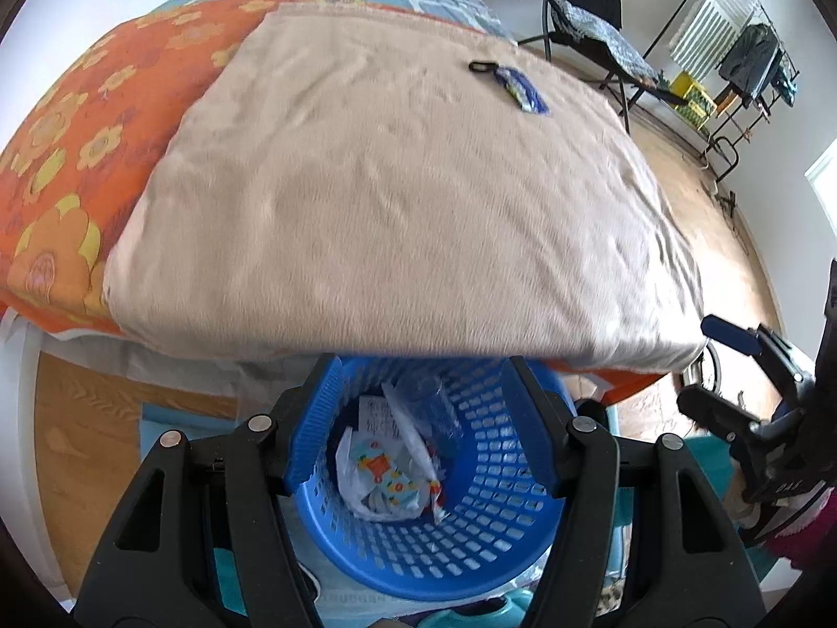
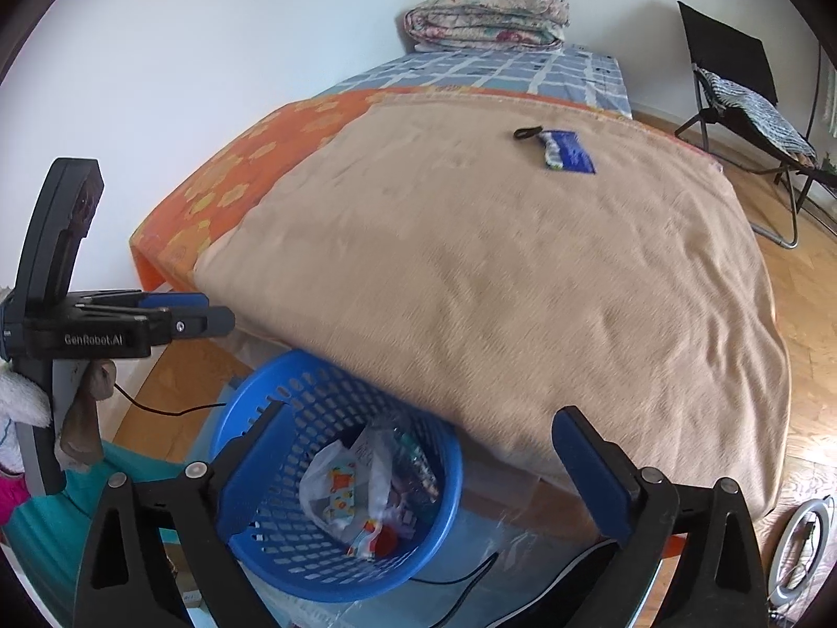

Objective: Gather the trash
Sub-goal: 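Move both tools back over the bed toward the blue wrapper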

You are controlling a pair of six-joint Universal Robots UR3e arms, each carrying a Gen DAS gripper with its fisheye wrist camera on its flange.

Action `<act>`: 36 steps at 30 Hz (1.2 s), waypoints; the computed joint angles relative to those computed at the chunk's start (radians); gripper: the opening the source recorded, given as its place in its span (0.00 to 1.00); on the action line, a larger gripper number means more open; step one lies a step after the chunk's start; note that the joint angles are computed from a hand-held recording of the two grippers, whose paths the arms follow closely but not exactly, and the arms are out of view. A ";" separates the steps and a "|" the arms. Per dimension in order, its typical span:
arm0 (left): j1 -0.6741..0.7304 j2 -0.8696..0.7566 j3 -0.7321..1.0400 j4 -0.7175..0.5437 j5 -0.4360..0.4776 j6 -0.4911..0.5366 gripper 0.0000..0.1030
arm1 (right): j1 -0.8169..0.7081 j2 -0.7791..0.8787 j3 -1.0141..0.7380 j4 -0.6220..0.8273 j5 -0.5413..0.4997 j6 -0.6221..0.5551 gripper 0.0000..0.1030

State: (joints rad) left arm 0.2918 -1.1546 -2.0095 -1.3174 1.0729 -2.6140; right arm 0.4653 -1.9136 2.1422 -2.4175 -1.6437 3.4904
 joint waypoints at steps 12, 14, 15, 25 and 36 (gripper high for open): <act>-0.134 -0.194 0.190 0.120 -0.004 -0.119 0.63 | -0.145 -0.045 -0.053 0.053 0.070 -0.070 0.97; -0.161 -0.239 0.232 0.148 0.003 -0.141 0.63 | -0.178 -0.054 -0.052 0.050 0.077 -0.083 0.97; -0.174 -0.264 0.257 0.162 0.006 -0.153 0.63 | -0.198 -0.058 -0.052 0.045 0.073 -0.092 0.97; -0.268 -0.528 0.541 0.238 0.012 -0.254 0.63 | -0.435 -0.019 -0.086 -0.012 0.152 -0.223 0.97; -0.390 -0.955 1.063 0.202 0.041 -0.308 0.63 | -0.628 0.209 -0.245 -0.032 0.290 -0.343 0.97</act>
State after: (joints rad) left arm -0.0983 -2.1100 -0.9466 -1.1149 1.1135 -2.9220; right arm -0.1629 -1.7047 1.8968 -2.4492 -1.3536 3.1474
